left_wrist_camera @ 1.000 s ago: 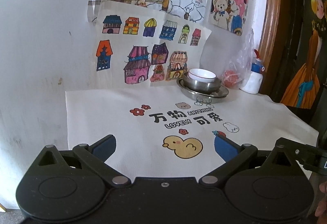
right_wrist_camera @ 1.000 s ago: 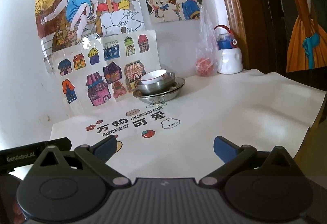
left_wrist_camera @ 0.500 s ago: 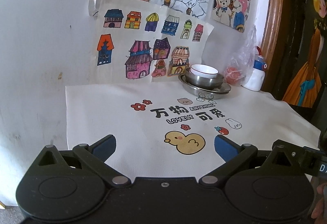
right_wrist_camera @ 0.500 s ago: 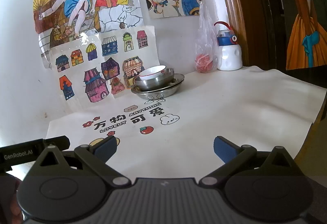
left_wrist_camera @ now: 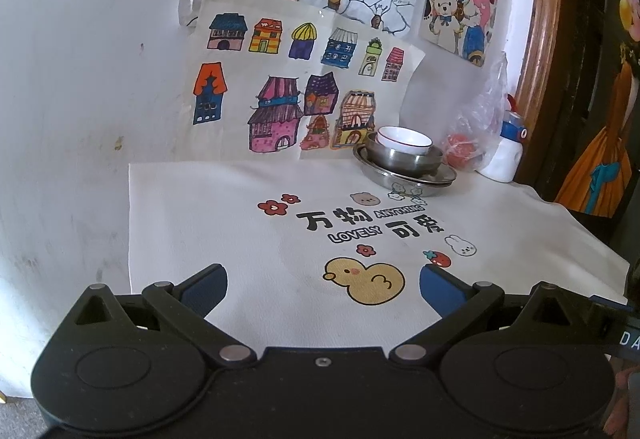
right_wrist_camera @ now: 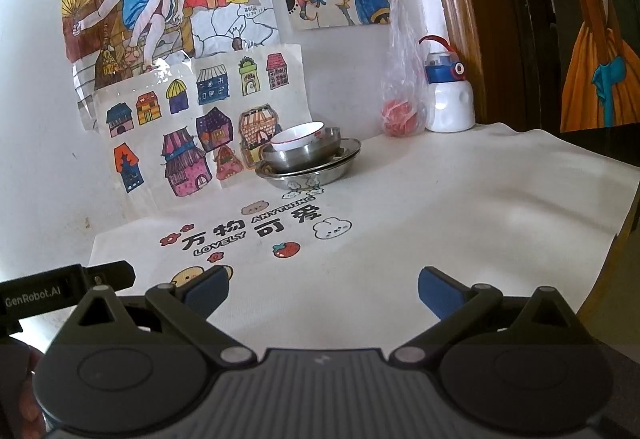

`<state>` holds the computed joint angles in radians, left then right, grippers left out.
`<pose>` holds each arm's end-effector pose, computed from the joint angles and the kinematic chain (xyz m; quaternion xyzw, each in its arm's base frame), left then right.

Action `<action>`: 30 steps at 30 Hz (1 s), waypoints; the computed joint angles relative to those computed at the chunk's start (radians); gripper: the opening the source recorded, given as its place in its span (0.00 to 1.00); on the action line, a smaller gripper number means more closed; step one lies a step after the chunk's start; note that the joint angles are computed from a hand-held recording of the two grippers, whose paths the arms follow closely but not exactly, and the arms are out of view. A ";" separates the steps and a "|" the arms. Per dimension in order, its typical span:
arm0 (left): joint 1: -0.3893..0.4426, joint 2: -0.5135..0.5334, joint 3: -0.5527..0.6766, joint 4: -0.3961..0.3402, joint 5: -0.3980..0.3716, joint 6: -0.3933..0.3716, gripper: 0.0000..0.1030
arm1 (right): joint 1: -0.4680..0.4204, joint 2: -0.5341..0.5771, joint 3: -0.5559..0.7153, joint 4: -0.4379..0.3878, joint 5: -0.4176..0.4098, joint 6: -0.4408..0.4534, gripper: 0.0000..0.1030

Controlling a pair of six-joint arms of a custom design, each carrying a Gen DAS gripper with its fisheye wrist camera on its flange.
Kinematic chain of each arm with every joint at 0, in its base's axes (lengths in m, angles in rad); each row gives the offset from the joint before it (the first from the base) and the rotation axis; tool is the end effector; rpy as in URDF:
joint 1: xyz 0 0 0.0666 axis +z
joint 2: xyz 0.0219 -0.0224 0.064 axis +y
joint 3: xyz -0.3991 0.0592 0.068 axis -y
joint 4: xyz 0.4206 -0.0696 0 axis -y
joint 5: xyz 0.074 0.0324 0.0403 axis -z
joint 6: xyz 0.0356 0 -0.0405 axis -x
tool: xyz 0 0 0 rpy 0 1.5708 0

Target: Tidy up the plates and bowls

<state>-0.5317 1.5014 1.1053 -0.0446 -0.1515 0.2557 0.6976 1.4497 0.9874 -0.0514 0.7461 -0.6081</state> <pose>0.4755 -0.2739 0.3244 0.0757 0.8397 -0.1458 0.5176 0.4026 0.3054 0.2980 0.1476 0.8116 0.0353 0.5642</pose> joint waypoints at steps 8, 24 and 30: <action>0.000 0.000 0.000 -0.001 -0.001 0.003 0.99 | 0.000 0.000 0.001 -0.001 0.000 -0.001 1.00; 0.000 0.001 -0.002 -0.001 -0.005 0.011 0.99 | 0.004 0.002 0.003 -0.003 0.005 -0.005 1.00; -0.001 -0.001 -0.003 -0.001 -0.005 0.013 0.99 | 0.003 0.002 0.003 -0.004 0.003 -0.005 1.00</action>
